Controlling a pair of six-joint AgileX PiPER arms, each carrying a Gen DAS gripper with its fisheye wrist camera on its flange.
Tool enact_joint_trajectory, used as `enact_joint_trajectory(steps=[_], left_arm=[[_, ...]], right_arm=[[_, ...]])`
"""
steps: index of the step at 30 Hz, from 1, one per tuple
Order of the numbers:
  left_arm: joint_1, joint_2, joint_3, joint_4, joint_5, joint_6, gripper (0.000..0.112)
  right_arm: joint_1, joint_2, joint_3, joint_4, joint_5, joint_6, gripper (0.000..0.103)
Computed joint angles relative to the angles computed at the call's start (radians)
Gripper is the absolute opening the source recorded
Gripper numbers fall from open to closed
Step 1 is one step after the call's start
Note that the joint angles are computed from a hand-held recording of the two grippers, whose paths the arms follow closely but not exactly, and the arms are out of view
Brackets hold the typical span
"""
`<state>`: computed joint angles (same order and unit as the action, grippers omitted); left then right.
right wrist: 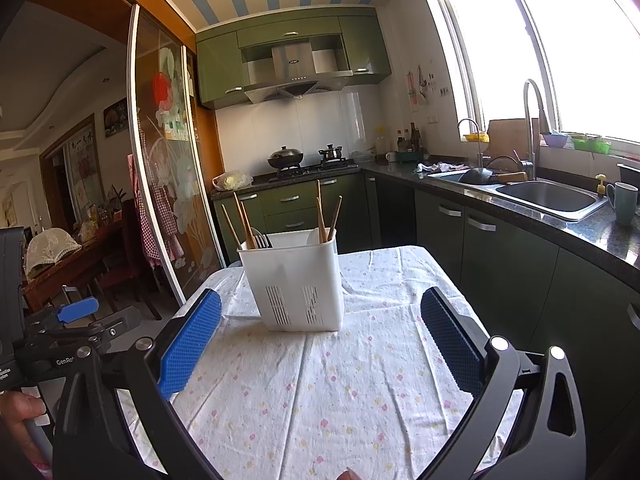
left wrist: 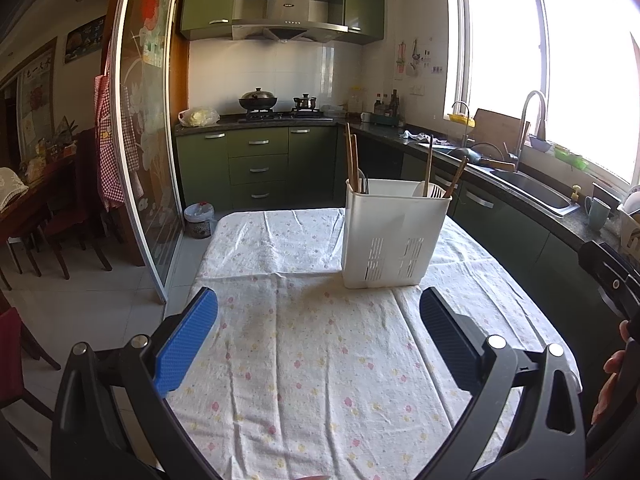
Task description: Organize utensils
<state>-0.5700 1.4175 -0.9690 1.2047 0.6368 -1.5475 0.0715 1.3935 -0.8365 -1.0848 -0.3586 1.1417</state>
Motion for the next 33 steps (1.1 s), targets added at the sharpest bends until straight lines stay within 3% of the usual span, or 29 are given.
enact_joint_trajectory(steps=[12, 18, 22, 30, 33], left_arm=[[-0.006, 0.006, -0.015, -0.010, 0.027, 0.025, 0.096], [-0.029, 0.010, 0.013, 0.122, 0.077, -0.094, 0.096], [0.011, 0.012, 0.001, 0.049, 0.023, -0.019, 0.096], [0.014, 0.048, -0.029, 0.019, 0.063, 0.021, 0.096], [0.034, 0.054, -0.037, -0.017, 0.043, 0.050, 0.096]], right_arm=[[0.004, 0.005, 0.012, 0.020, 0.000, -0.027, 0.099], [0.010, 0.002, 0.018, 0.027, 0.006, -0.031, 0.099], [0.011, 0.001, 0.019, 0.015, 0.008, -0.017, 0.099], [0.021, -0.002, 0.017, 0.011, 0.023, -0.008, 0.099], [0.019, 0.002, 0.015, 0.002, 0.023, 0.001, 0.098]])
